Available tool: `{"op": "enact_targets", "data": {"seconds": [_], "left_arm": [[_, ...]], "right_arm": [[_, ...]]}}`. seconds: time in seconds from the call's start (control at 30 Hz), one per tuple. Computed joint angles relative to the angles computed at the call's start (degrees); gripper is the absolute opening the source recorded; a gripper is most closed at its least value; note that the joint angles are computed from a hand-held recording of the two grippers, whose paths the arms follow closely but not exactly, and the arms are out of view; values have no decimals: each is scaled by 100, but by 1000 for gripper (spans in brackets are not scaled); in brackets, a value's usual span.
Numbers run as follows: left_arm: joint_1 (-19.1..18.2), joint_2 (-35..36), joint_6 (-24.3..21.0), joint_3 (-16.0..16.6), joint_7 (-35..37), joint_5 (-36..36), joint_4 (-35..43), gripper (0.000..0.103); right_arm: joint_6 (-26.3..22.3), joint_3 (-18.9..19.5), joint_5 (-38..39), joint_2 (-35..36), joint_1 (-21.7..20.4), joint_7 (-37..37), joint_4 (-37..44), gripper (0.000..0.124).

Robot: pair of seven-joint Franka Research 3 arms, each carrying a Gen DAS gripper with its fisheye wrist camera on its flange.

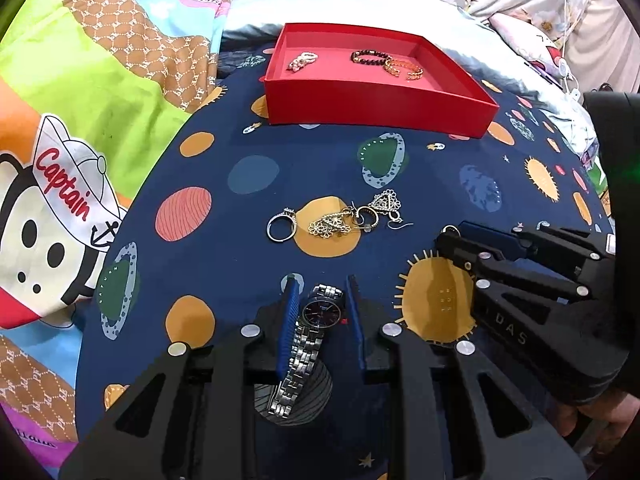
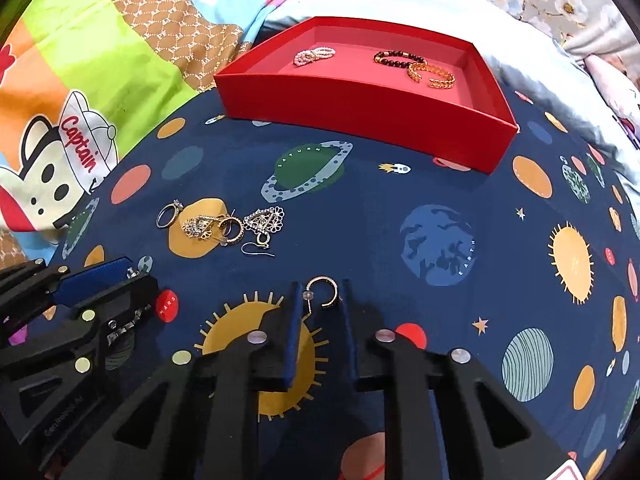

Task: Organize jewelry
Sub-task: 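Grasp the silver watch with the left tool while the right tool grasps a silver hoop earring, then lift the watch and earring with both tools toward the red tray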

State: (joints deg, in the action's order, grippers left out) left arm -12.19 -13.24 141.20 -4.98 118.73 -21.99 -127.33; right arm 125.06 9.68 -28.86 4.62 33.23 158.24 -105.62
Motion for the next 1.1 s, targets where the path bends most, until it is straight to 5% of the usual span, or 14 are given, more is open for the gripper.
{"op": "enact_targets", "data": {"seconds": [0.87, 0.97, 1.1], "left_arm": [[28, 194, 300, -19, -188, -32, 566, 22], [100, 322, 485, -22, -295, 9, 793, 3], [204, 506, 553, -25, -374, -15, 1110, 3]], "right_arm": [[122, 160, -224, -770, -417, 459, -549, 16], [98, 201, -270, -893, -503, 517, -626, 16], [138, 244, -268, -1066, -639, 601, -774, 16]]}}
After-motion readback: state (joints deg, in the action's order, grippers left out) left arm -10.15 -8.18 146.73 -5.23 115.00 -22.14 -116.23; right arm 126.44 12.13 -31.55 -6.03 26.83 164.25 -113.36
